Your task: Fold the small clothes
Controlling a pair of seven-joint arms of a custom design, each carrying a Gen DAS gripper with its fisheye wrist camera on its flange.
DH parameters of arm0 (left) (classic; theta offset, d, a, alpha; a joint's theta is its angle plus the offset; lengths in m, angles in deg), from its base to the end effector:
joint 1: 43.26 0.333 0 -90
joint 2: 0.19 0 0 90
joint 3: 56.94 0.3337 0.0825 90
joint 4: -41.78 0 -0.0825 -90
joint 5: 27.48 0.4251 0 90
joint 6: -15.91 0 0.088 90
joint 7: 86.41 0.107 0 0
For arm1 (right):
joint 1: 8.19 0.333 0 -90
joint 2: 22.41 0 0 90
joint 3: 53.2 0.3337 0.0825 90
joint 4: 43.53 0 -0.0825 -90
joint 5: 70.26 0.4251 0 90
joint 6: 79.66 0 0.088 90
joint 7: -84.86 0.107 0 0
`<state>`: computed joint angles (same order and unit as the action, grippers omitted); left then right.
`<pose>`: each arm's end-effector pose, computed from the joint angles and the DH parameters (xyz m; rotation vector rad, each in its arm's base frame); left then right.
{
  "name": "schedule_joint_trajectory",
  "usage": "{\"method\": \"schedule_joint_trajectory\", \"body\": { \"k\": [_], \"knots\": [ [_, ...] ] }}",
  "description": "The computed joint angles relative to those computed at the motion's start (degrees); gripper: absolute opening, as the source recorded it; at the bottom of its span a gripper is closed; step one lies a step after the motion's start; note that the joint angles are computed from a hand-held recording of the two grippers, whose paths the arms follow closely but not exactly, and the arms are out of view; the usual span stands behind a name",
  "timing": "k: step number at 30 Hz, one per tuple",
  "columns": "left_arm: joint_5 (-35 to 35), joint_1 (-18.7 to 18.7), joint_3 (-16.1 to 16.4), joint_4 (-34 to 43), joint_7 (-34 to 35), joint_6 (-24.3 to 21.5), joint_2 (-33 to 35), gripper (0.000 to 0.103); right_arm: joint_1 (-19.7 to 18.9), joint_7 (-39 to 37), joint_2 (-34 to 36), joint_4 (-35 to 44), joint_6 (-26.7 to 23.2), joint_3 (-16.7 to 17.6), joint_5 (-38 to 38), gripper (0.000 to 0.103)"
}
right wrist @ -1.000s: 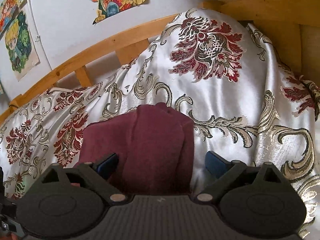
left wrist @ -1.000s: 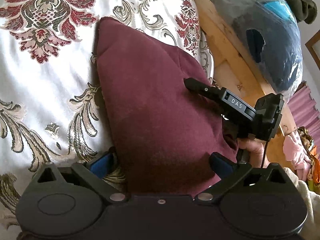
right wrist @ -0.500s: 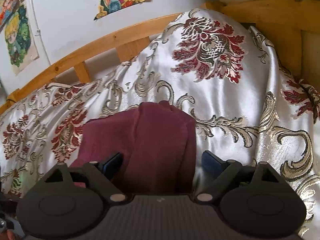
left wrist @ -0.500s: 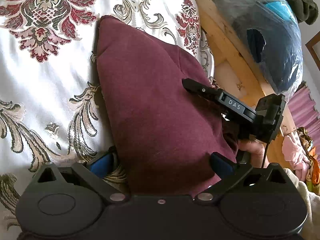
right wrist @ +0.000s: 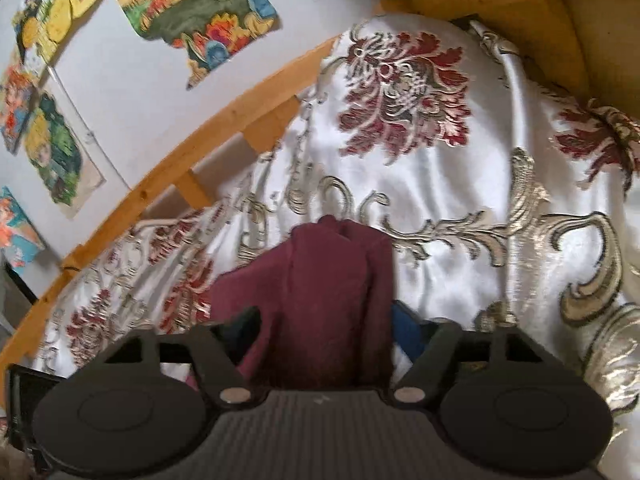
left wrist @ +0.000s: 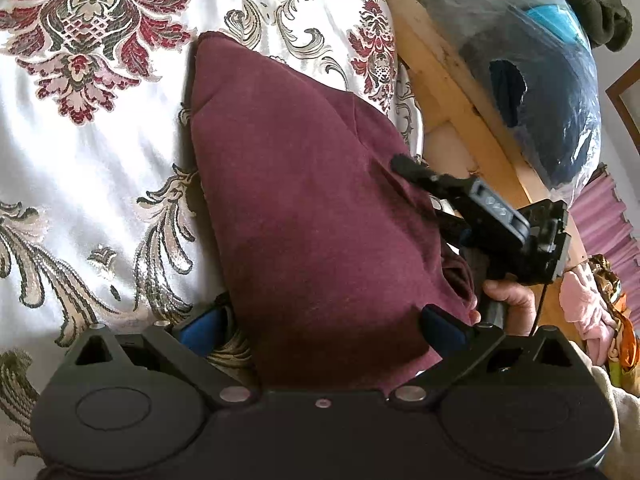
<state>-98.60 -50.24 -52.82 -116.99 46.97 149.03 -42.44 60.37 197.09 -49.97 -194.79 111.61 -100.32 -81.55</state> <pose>0.3727 -0.0368 0.4532 1.7623 -1.8093 1.4532 0.4416 0.1740 0.4727 -1.5018 1.4110 -0.1784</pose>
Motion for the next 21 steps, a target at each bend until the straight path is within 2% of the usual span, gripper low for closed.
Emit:
{"method": "schedule_joint_trajectory", "body": {
  "k": [1,4,7,11,12,16,19,21],
  "knots": [
    [0.01,0.02,0.16,-0.05,0.0,-0.17,-0.08,0.102,-2.15,0.25,0.9,0.14,-0.72,2.21,0.23,0.062],
    [-0.02,0.07,0.23,-0.01,-0.02,-0.33,-0.07,0.102,-5.5,0.75,2.28,-0.04,-0.77,5.99,0.87,0.062],
    [0.21,0.08,-0.3,-0.13,-0.23,0.31,-0.34,0.102,-11.15,2.13,4.19,-0.21,-0.61,12.41,0.94,0.061],
    [0.96,-0.35,-0.95,-0.15,-1.2,1.32,-0.62,0.097,-19.45,5.64,5.18,-0.47,-1.52,21.46,1.08,0.046],
    [0.89,-0.6,-0.6,-0.02,-1.34,0.99,-0.46,0.091,-21.32,6.6,5.19,-0.37,-2.23,23.61,1.34,0.044],
    [1.19,-0.51,-0.58,0.02,-3.16,0.93,-0.37,0.086,-28.15,9.82,5.62,-0.76,-1.82,31.66,2.43,0.037],
    [1.41,-0.41,-1.31,-0.52,-4.47,2.56,-1.23,0.073,-31.05,12.39,5.89,-1.61,1.39,35.08,1.77,0.03],
    [2.03,-0.54,-1.55,-0.63,-5.56,3.37,-1.94,0.064,-30.24,13.75,5.51,-1.95,3.5,34.37,0.07,0.029]
  ]
}}
